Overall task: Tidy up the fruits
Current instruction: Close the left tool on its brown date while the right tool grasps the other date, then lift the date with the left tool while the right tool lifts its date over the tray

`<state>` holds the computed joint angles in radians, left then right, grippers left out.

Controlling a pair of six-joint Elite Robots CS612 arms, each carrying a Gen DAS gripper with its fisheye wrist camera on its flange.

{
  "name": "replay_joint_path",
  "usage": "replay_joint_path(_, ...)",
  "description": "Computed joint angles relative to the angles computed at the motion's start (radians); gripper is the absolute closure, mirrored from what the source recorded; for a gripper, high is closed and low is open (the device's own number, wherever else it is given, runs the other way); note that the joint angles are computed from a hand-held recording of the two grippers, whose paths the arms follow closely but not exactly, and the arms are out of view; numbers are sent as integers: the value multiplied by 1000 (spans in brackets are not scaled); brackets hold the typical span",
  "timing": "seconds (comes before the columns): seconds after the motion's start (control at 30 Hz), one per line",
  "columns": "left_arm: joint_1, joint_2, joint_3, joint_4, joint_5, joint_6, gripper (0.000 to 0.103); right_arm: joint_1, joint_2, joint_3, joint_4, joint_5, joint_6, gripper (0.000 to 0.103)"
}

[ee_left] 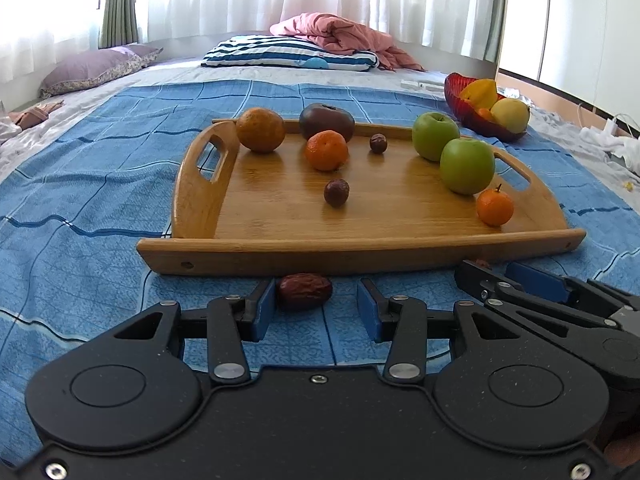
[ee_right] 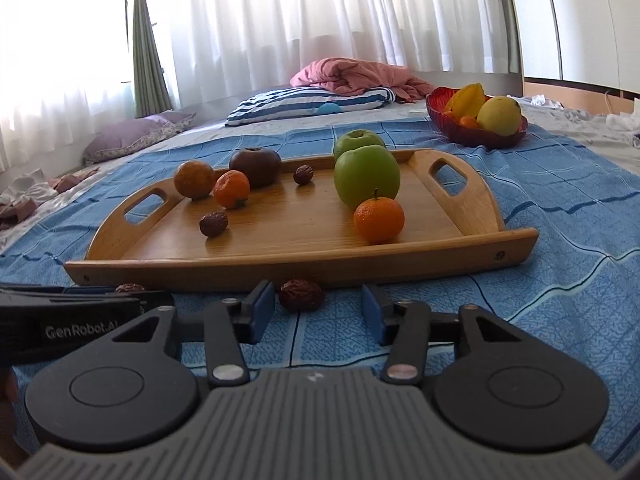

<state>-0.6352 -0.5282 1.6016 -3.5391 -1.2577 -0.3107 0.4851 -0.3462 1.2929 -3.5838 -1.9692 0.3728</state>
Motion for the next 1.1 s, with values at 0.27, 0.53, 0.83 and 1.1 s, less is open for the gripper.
replay_joint_path(0.27, -2, 7, -8, -4, 9, 4, 62, 3, 7, -16, 13, -15, 13, 55)
replay_joint_path(0.53, -5, 10, -11, -5, 23, 24, 66, 7, 10, -22, 20, -28, -2, 57)
replay_joint_path(0.83, -5, 10, -12, -3, 29, 33, 74, 8, 13, -28, 23, -31, -13, 61)
replay_joint_path(1.1, -6, 7, -10, -4, 32, 30, 75, 8, 8, -23, 26, -25, -22, 74)
